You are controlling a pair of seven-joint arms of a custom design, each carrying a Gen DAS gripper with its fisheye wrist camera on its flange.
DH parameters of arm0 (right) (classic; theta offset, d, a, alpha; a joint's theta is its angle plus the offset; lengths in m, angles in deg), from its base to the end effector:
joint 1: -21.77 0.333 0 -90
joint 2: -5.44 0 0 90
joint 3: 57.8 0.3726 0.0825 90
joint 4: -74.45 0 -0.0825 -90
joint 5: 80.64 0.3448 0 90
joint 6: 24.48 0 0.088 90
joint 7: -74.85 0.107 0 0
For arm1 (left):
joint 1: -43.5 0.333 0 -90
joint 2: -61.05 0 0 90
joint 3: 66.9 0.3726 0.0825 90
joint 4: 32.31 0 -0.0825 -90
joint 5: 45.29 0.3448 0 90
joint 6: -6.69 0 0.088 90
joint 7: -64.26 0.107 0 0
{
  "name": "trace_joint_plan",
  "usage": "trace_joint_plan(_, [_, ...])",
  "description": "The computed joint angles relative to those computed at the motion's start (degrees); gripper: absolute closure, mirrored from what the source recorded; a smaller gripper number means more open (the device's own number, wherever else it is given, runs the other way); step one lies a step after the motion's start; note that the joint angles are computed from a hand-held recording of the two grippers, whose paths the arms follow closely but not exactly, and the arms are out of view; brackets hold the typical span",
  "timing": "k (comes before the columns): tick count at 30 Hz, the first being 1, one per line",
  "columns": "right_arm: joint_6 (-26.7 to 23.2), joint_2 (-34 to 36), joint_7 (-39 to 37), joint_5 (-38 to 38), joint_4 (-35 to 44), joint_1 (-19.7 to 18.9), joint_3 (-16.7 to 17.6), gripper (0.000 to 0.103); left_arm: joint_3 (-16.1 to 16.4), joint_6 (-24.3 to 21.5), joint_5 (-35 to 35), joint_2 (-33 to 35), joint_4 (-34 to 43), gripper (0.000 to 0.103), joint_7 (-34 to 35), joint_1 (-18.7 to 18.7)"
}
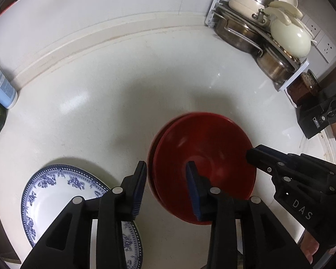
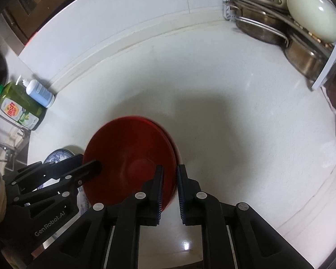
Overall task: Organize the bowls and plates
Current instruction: 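Lower the red bowl into the pink bowl and open both grippers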
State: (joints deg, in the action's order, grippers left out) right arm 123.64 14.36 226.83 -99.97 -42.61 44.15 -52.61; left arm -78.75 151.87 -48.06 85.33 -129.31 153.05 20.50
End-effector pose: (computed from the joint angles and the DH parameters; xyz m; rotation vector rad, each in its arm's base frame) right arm 0.5196 0.2750 0.4862 -1.5698 2.2487 -0.3049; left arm 0.5790 -0.3731 0.4730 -1.4991 2.5776 -0.6524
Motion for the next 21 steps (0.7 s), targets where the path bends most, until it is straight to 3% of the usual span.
trace_joint_plan(6, [-0.8,-0.5,2.0,-3.0,0.8,0.6,-0.4,0.087,0.0,1.0,-0.9,-1.2,-0.2,0.061,-0.5,0.7])
trace_joint_plan(8, [-0.9,-0.5,3.4,-4.5,1.3,1.0,-0.5,0.073,0.0,1.7,-0.9,-1.7,-0.5,0.057,-0.2,0.9])
trace_joint_plan(12, [-2.4,-0.8,5.8,-7.4,2.3,1.5,-0.6,0.066,0.3,3.6,-0.3,-2.6,-1.6,0.044,-0.4,0.9])
trace_joint_plan(16, [-3.3,-1.4,10.9,-11.4,2.5,2.0,-0.9,0.049,2.2,6.3,3.3,-3.3,-2.7,0.027,-2.7,-0.4])
trace_joint_plan(21, [-4.5,-1.6,14.4,-13.2,2.5,1.7,-0.7,0.048,3.2,7.3,7.3,-3.4,-3.4,0.019,-4.5,-0.9])
